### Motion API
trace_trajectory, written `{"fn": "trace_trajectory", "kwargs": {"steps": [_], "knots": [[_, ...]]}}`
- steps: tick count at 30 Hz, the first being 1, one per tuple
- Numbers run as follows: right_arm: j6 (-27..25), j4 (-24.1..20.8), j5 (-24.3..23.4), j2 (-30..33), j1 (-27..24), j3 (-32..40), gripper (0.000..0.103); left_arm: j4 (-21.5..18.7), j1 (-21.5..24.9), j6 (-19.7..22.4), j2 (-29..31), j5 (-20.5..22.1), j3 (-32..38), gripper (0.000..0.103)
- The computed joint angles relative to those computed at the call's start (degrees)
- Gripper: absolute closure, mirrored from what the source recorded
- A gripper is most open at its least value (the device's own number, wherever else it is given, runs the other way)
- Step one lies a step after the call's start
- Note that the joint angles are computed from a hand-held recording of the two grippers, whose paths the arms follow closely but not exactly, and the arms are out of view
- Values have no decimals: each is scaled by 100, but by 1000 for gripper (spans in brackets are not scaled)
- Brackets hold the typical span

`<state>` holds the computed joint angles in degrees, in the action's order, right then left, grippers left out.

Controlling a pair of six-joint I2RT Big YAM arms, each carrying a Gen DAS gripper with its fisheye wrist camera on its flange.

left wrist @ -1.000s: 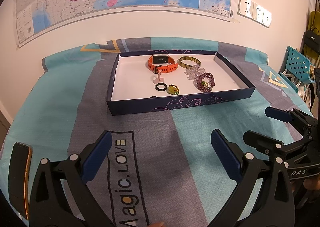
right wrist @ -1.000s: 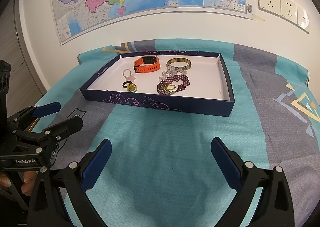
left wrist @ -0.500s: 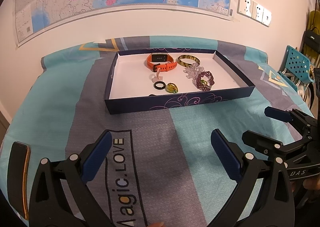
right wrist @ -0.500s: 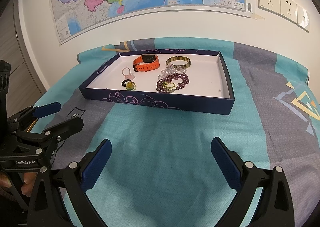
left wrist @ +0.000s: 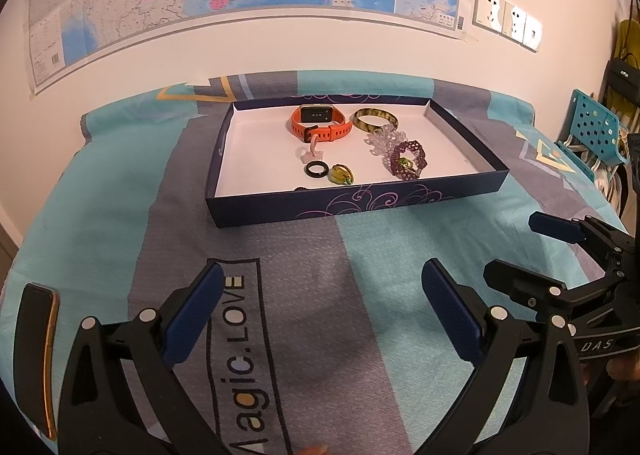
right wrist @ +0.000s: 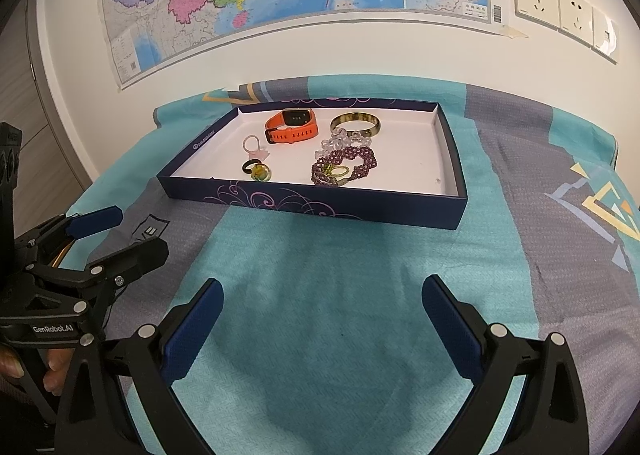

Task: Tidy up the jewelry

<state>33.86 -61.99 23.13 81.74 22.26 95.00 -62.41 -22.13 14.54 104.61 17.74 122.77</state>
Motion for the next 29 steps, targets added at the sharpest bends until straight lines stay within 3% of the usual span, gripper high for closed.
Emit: {"fn": "trace_trajectory", "kwargs": {"steps": [20, 25, 29], "knots": [[-49, -30, 27, 9, -18, 20, 7, 25, -17, -99, 19, 1, 4, 6], [-210, -180, 42, 3, -71, 45, 7, -232, -21, -50, 156, -83, 203, 6], [-306, -545, 65, -117, -380, -21, 7, -489, 50, -46, 346, -71, 458, 6]]}}
